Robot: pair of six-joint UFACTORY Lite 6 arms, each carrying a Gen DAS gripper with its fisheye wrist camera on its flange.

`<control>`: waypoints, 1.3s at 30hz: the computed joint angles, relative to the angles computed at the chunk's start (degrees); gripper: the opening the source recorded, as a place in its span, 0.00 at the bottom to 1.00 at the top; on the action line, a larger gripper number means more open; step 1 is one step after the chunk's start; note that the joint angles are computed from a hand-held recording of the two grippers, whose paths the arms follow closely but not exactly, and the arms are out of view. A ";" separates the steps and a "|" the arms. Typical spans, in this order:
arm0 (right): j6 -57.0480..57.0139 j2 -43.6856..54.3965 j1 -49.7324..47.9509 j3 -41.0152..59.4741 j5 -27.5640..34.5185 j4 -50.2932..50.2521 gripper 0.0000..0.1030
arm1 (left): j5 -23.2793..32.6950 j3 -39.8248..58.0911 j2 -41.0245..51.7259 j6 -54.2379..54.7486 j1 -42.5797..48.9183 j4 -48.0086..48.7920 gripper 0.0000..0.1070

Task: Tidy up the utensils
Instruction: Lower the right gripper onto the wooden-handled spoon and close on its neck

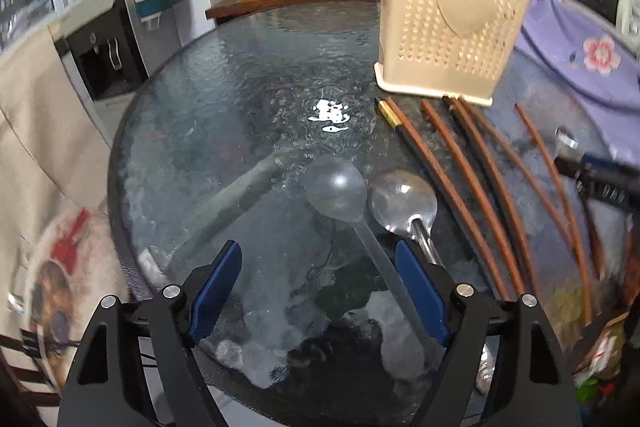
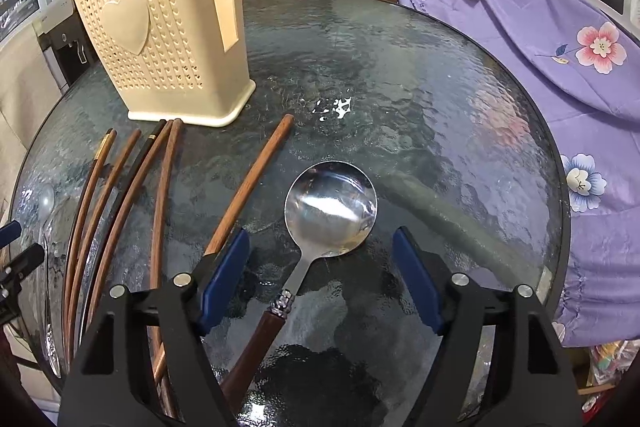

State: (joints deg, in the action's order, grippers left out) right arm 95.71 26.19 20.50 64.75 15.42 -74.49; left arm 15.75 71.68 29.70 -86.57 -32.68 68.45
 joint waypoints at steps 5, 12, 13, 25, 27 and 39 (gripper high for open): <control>0.63 -0.21 0.56 -0.21 0.14 -0.50 0.67 | 3.49 4.66 1.79 4.07 0.20 -4.22 0.69; 1.34 0.06 0.74 0.20 0.37 -1.13 0.64 | 0.94 1.90 0.53 5.39 1.38 -6.70 0.70; 0.92 0.25 0.75 0.48 0.30 -0.83 0.64 | 1.52 2.27 0.70 5.84 1.10 -7.05 0.69; 1.51 0.28 0.78 0.48 -0.13 -1.68 0.63 | 1.95 4.92 3.09 13.61 0.58 -12.86 0.64; 0.73 0.23 0.64 0.51 -0.32 -1.08 0.63 | 1.85 6.83 4.32 16.58 1.38 -15.26 0.64; -5.69 1.87 1.59 3.69 1.11 6.43 0.57 | 5.58 19.46 12.32 26.95 1.07 -25.45 0.59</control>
